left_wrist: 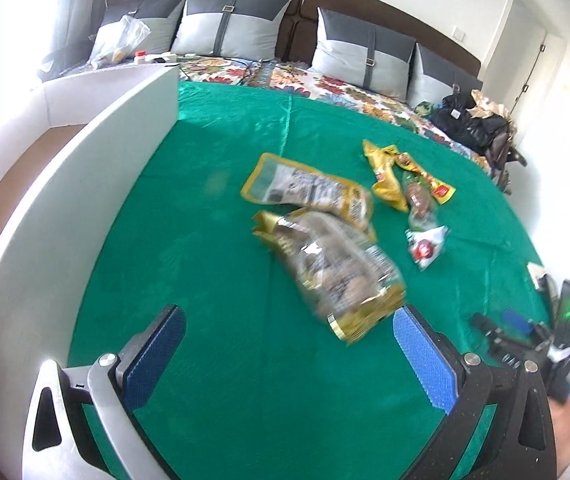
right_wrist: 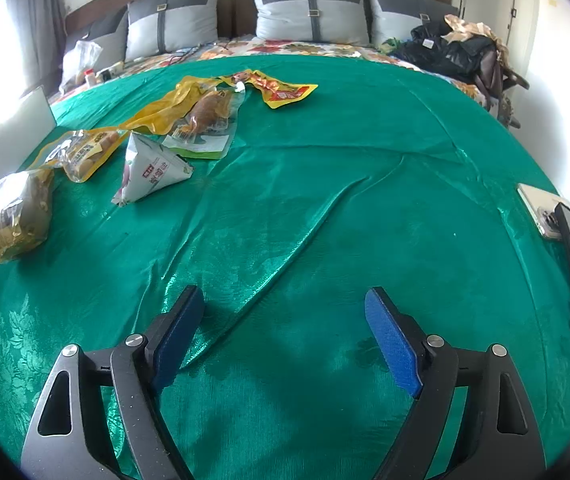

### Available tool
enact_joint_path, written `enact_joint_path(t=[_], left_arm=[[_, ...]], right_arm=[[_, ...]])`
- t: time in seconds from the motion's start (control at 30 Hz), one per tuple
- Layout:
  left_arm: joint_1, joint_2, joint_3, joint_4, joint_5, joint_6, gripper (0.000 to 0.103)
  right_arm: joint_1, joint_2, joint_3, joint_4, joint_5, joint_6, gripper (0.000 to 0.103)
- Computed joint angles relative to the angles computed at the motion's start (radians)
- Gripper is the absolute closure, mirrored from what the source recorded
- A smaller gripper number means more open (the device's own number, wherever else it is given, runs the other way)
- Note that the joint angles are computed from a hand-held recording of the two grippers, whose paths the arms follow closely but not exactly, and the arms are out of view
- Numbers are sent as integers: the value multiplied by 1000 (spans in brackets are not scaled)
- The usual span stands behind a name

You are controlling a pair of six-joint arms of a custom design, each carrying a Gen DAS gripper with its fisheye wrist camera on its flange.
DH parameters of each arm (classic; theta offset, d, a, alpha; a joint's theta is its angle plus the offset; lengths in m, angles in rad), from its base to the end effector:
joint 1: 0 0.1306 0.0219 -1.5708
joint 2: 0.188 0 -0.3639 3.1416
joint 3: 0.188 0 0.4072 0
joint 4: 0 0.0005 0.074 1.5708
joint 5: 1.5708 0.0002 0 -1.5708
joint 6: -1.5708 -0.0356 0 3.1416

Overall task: Organize snacks
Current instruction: 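Grasp the clear bag of brown eggs with the left gripper and lift it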

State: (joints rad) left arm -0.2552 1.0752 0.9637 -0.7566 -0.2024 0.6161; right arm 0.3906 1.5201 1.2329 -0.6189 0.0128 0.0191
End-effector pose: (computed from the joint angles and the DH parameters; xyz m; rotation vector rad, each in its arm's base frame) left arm 0.3758 -0.0912 0.3489 -0.5227 2.3636 -0.1515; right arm 0.4901 0.2008 0.2893 -0.4996 2.4315 0.1426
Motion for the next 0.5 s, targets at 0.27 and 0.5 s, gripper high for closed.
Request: enact_joint_path(t=[0.27,0.5], left_arm=[[-4,259,251,-110,10,-45,1],[-4,475,439,-290,-83,-2,1]], right_arm=[[0,1,1,0,-1,0,17],[0,1,1,-1,-2,0,17]])
